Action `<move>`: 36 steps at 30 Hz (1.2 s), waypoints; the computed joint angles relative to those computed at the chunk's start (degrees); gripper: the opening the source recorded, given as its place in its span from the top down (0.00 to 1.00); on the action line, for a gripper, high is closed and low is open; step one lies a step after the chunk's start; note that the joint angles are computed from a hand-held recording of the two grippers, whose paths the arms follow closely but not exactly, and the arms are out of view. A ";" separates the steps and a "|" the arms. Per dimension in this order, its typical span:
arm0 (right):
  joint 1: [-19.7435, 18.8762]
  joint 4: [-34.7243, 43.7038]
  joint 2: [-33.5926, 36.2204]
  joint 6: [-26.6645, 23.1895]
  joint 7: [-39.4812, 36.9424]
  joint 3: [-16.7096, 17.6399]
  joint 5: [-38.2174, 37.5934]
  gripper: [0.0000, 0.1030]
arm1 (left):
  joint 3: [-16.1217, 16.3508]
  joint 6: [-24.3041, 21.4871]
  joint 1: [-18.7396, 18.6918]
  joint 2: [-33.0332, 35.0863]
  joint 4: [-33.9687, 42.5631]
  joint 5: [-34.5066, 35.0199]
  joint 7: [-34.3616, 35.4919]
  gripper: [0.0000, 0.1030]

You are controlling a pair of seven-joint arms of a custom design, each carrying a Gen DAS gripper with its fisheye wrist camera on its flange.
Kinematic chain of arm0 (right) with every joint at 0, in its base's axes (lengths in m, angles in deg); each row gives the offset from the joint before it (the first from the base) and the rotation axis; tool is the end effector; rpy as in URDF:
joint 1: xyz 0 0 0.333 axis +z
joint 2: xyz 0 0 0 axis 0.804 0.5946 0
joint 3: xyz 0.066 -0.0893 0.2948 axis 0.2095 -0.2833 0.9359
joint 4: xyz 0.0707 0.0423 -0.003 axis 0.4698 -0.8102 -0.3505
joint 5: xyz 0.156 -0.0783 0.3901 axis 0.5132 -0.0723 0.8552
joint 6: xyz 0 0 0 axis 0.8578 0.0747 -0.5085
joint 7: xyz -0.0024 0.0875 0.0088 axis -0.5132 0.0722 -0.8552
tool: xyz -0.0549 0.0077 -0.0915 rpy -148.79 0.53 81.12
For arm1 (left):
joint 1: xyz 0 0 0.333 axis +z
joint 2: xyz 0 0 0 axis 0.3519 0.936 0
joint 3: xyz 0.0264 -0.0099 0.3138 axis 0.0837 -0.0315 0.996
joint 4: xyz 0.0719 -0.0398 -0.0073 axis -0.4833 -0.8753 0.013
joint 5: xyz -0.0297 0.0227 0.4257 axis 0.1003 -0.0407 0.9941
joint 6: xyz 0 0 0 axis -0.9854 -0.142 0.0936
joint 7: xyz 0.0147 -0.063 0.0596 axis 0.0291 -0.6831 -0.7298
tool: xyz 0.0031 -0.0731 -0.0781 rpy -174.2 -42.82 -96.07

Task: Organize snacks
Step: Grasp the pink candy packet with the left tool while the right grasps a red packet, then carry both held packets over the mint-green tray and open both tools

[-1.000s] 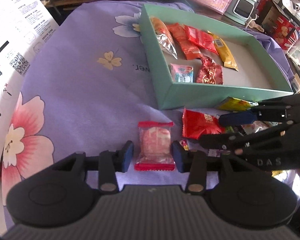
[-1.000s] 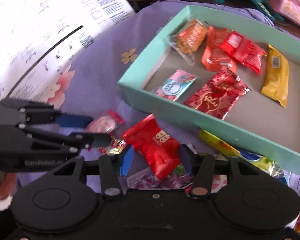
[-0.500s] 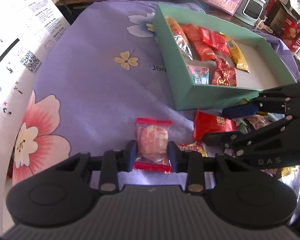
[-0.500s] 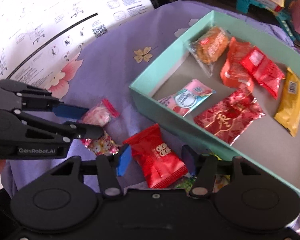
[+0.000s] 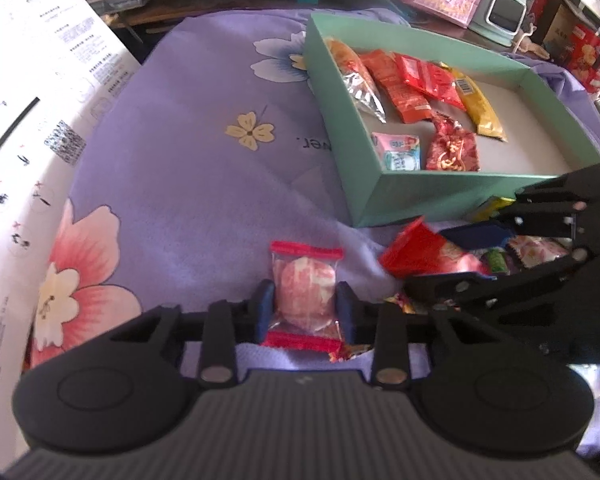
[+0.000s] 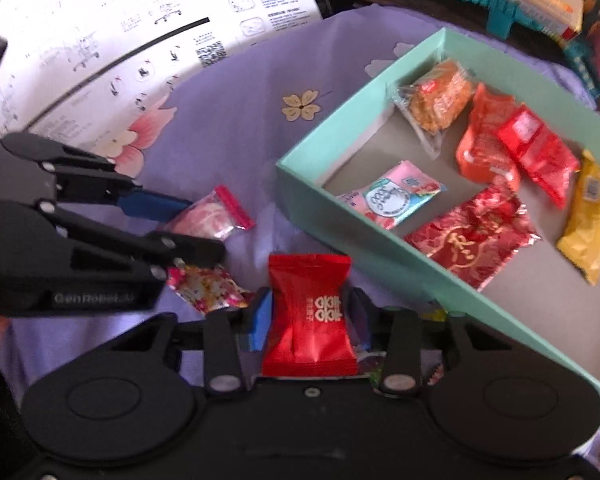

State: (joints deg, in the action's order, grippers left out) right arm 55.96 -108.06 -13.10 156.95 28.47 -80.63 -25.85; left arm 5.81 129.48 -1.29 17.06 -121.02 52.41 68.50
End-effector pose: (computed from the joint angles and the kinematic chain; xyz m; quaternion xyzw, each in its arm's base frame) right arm 0.5808 0.0381 0.3059 -0.8304 0.5096 -0.0870 0.2078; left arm 0.5813 -0.2622 0.2554 -0.5797 0.7692 -0.2394 0.1224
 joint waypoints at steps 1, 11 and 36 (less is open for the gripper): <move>0.22 -0.84 -0.44 1.12 0.67 0.00 -0.18 0.66 | 0.60 -0.17 -0.57 -0.13 -0.07 0.20 -0.50 0.70; 0.71 -5.58 -7.87 -2.83 2.77 -3.27 7.21 0.69 | -2.00 0.33 0.92 -4.88 -3.55 -0.84 -1.66 0.71; -5.14 4.69 -2.42 -0.10 12.92 -7.89 15.22 0.69 | 0.58 -9.85 -4.41 12.32 29.24 7.38 -5.59 0.71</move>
State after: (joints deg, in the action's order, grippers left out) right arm 50.82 -103.37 -15.52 156.85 41.39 -88.52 -10.62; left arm 6.40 119.63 -5.70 29.38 -91.78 59.79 62.91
